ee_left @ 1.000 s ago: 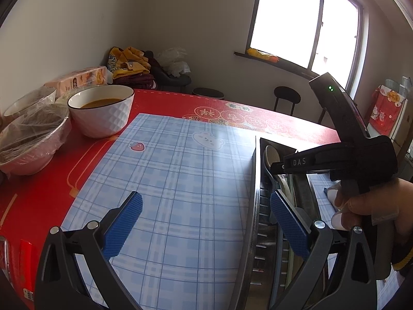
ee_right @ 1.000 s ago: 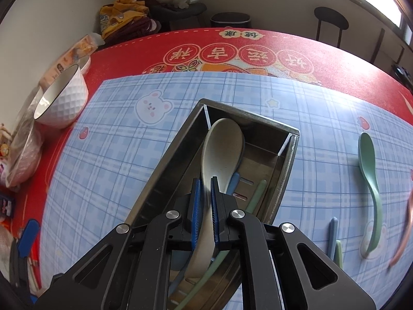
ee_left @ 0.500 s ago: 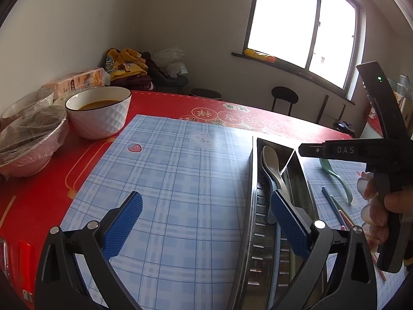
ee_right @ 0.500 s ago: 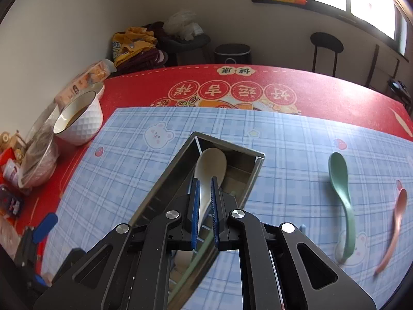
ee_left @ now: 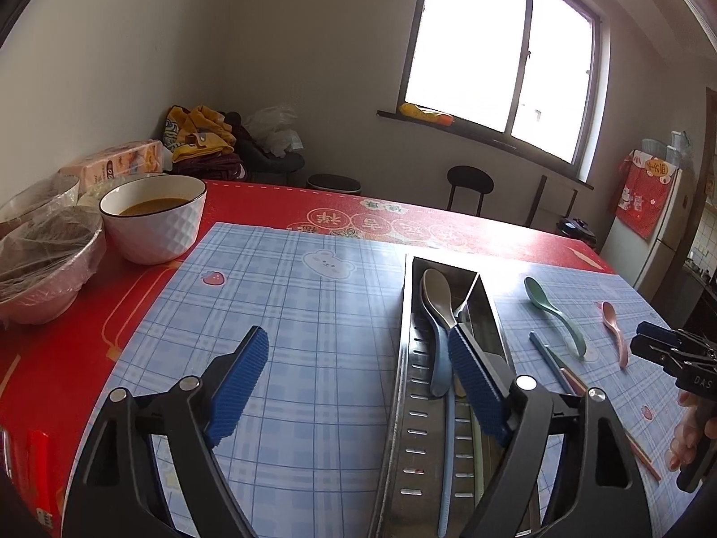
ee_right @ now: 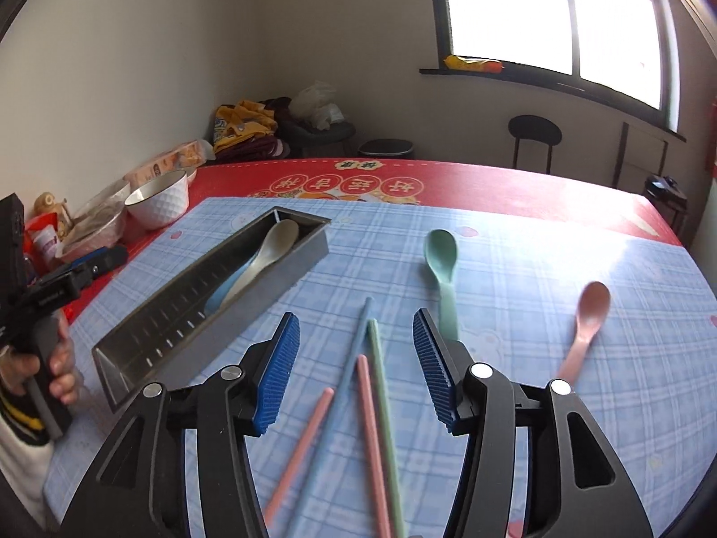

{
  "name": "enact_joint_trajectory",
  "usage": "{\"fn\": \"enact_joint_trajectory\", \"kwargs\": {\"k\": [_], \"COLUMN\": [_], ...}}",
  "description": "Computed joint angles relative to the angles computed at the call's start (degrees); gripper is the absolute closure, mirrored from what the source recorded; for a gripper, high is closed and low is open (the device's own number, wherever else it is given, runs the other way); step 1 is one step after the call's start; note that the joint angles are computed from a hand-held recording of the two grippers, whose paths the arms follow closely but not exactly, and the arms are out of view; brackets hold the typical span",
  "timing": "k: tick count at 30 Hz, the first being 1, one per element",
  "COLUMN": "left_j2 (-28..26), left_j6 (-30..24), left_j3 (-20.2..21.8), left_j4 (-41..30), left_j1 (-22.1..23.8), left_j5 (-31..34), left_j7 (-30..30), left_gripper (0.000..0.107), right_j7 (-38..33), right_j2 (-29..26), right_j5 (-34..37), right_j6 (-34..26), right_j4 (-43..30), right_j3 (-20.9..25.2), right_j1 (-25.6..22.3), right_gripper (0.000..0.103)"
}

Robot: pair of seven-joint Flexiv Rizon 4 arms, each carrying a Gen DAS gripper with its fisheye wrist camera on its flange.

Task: Organize utensils
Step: 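Move the left tool to a pink chopstick and close on it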

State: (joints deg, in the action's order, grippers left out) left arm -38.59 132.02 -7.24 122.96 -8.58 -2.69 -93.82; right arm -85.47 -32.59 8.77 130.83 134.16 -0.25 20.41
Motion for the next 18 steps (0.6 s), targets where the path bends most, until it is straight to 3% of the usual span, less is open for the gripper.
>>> {"fn": "enact_joint_trajectory", "kwargs": {"k": [4,8,10,14,17,18], "left_j2": [1.9,3.0,2.8,1.1,0.2,-0.2], "left_j6": [0.5,-1.6,-3.2,-9.9,-15.3,-16.5], "left_j3": [-0.2,0.0,-1.8,-5.3,-2.5,-3.2], "left_j4": [1.5,1.8,1.3,-1.3,-3.5,-4.1], "left_j1": [-2.8,-8.3,-8.8,-9.0,-14.3,-14.0], "left_j5": [0.2,-0.9,0.5,3.8,-0.1,-0.2], "left_j7": [1.4,5.8,6.5,8.0,10.9,11.0], "left_gripper": [0.04,0.049,0.052,0.066,0.072,0.073], "right_j7": [-1.2,-0.1,0.3,0.8,1.7,2.3], "right_j2": [-1.0,-2.1,-2.9,-4.4,-4.4,-4.5], "right_j5": [3.0,4.7,5.3,5.1,4.7,3.8], "right_j6": [5.7,7.3,8.3,9.6,8.7,9.2], "right_j4": [3.6,4.3,4.1,3.5,3.0,3.1], "right_j3": [-1.0,-1.4,-1.5,-1.4,-1.3,-0.8], "right_j1": [-1.8,-4.0,-4.4,-5.1,-5.6,-6.5], "right_gripper": [0.051,0.051,0.051,0.051,0.051,0.051]}}
